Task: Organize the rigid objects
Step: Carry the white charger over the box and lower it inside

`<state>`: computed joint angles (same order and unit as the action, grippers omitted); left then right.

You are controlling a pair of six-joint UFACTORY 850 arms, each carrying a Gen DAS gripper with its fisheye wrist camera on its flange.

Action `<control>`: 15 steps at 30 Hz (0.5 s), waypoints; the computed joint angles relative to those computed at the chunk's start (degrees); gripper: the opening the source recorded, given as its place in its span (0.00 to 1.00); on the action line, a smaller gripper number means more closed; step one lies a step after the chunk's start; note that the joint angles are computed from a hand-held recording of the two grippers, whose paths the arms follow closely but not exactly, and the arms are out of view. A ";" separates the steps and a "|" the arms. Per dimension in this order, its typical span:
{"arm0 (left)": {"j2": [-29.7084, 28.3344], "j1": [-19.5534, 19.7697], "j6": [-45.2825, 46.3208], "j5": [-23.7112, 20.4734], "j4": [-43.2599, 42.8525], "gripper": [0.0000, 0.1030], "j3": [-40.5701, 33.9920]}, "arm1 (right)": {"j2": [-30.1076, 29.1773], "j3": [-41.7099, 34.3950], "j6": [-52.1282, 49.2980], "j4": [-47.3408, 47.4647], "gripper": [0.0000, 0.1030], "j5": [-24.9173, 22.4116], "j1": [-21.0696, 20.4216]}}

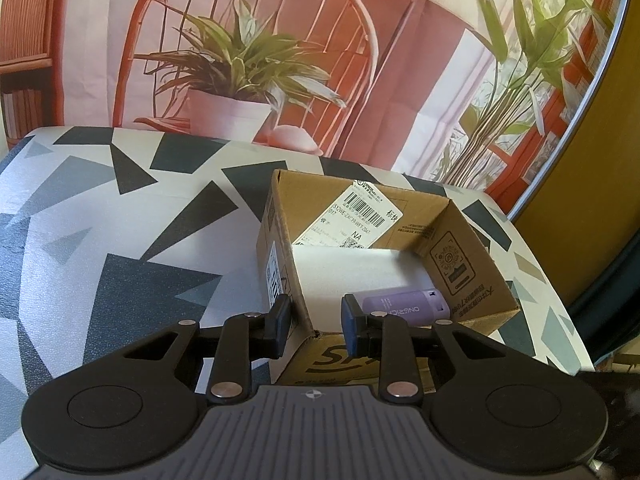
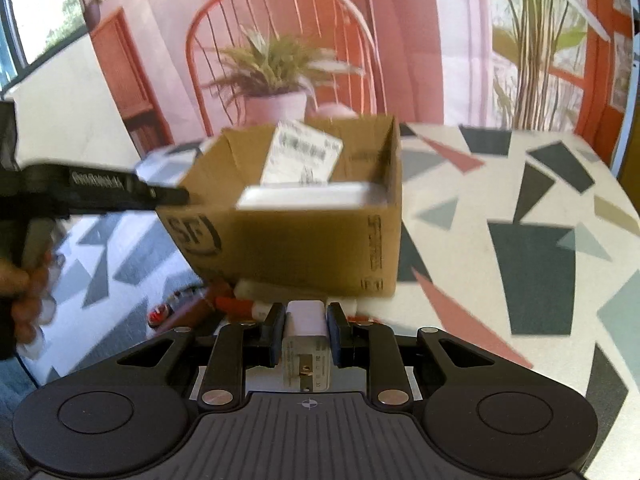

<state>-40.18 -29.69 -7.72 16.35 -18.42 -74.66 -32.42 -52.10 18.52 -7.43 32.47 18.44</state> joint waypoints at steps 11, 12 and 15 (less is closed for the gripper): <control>-0.07 0.06 0.44 -0.13 -0.09 0.29 -0.06 | -0.88 -7.42 -3.90 -0.09 0.20 2.80 -1.86; -0.05 0.10 0.29 -0.20 0.18 0.29 -0.01 | -2.21 -9.17 -3.90 -0.20 0.20 1.85 -1.79; -0.10 0.19 0.05 -0.51 0.55 0.29 -0.20 | -5.88 -13.86 -4.88 0.39 0.20 -1.29 -1.42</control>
<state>-40.28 -29.50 -7.66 15.83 -17.87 -74.86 -38.30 -65.96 13.65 -7.04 31.18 17.02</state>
